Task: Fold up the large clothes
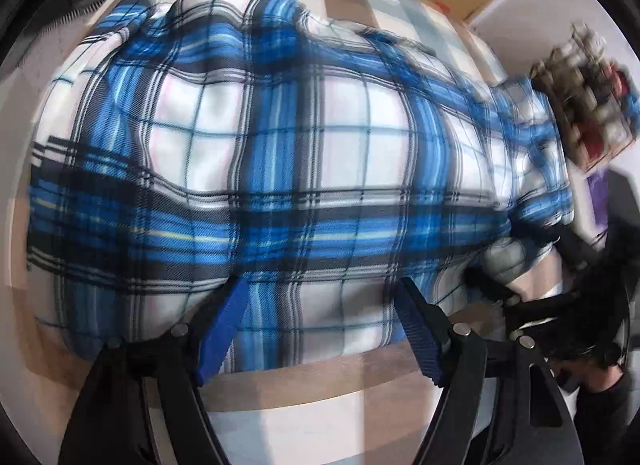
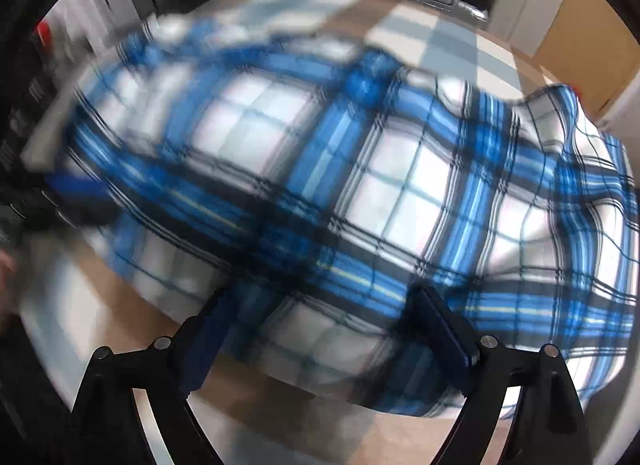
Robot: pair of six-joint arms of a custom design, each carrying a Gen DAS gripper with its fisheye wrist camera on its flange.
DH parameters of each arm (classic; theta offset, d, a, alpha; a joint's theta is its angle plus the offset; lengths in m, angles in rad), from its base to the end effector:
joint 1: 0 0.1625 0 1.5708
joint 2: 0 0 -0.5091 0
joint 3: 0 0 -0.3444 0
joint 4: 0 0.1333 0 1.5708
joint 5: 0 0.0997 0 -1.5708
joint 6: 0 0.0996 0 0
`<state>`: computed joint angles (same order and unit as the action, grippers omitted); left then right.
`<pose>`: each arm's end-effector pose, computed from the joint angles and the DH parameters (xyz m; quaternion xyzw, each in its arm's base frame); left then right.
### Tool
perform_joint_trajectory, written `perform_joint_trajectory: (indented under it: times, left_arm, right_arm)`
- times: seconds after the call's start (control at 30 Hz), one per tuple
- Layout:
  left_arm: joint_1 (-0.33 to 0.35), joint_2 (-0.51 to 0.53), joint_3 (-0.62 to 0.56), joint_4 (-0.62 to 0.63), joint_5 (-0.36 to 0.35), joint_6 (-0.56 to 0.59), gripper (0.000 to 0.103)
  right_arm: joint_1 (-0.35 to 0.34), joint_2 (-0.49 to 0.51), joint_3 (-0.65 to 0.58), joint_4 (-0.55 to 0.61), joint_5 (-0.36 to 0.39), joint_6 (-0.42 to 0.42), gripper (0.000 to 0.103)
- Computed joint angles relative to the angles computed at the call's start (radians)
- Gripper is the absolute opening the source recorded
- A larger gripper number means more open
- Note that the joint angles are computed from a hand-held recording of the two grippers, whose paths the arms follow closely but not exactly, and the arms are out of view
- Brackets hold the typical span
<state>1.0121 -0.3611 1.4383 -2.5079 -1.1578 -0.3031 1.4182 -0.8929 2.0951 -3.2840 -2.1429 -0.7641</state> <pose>-0.2376 -0.7070 -0.0652 0.1387 0.9666 -0.0232 0.2144 -0.0084 -0.5767 0.2135 0.2114 -0.9066 0.0966 0.3521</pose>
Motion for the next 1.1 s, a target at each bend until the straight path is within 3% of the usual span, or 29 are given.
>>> perform_joint_trajectory:
  times: [0.07, 0.13, 0.23, 0.3, 0.43, 0.5, 0.57, 0.63, 0.7, 0.77, 0.83, 0.93, 1.0, 1.03, 1.1]
  left_arm:
    - [-0.014, -0.003, -0.008, 0.06, 0.057, -0.021, 0.071]
    - [-0.02, -0.025, 0.023, 0.011, 0.063, -0.028, 0.071]
    - [-0.029, -0.056, 0.065, -0.097, 0.033, 0.006, 0.071]
    - [-0.031, -0.052, 0.047, -0.118, 0.031, 0.037, 0.072]
    - [0.004, -0.005, -0.04, 0.017, 0.108, -0.012, 0.071]
    - [0.031, 0.007, -0.033, -0.014, 0.064, -0.021, 0.071]
    - [0.022, 0.009, -0.022, -0.033, 0.102, 0.005, 0.073]
    - [0.007, 0.003, -0.029, 0.025, 0.128, -0.022, 0.073]
    - [-0.008, -0.021, 0.006, -0.059, 0.08, -0.029, 0.073]
    - [-0.022, -0.017, -0.015, -0.068, 0.017, -0.01, 0.073]
    - [-0.039, 0.01, -0.063, -0.044, -0.027, 0.026, 0.073]
    - [-0.03, 0.086, -0.201, 0.078, -0.069, 0.024, 0.073]
    - [-0.01, 0.133, -0.268, 0.129, -0.098, 0.003, 0.073]
    - [-0.005, 0.149, -0.295, 0.154, -0.096, -0.017, 0.073]
    - [0.005, 0.141, -0.272, 0.103, -0.131, -0.005, 0.074]
  right_arm:
    - [-0.002, -0.014, -0.003, 0.027, 0.01, 0.016, 0.091]
    - [0.01, -0.07, -0.016, 0.099, 0.041, 0.048, 0.089]
    - [0.012, -0.135, -0.006, 0.016, 0.128, 0.001, 0.093]
    - [0.002, -0.132, -0.036, -0.029, 0.074, -0.023, 0.098]
    - [-0.079, -0.099, -0.147, 0.145, -0.092, 0.102, 0.098]
    - [-0.13, -0.111, -0.141, 0.179, -0.041, 0.109, 0.101]
    - [-0.149, -0.124, -0.121, 0.131, 0.01, 0.049, 0.103]
    - [-0.151, -0.144, -0.142, 0.206, 0.013, 0.063, 0.101]
    - [-0.138, -0.175, -0.169, 0.24, 0.027, 0.078, 0.1]
    - [-0.136, -0.217, -0.158, 0.216, 0.138, 0.065, 0.102]
    - [-0.123, -0.222, -0.17, 0.235, 0.171, 0.051, 0.102]
    - [-0.105, -0.15, -0.21, 0.168, 0.09, -0.021, 0.102]
    - [-0.11, -0.07, -0.241, 0.092, -0.046, -0.063, 0.102]
    - [-0.128, -0.053, -0.249, 0.098, -0.062, -0.067, 0.103]
    - [-0.151, -0.076, -0.26, 0.152, 0.011, -0.034, 0.103]
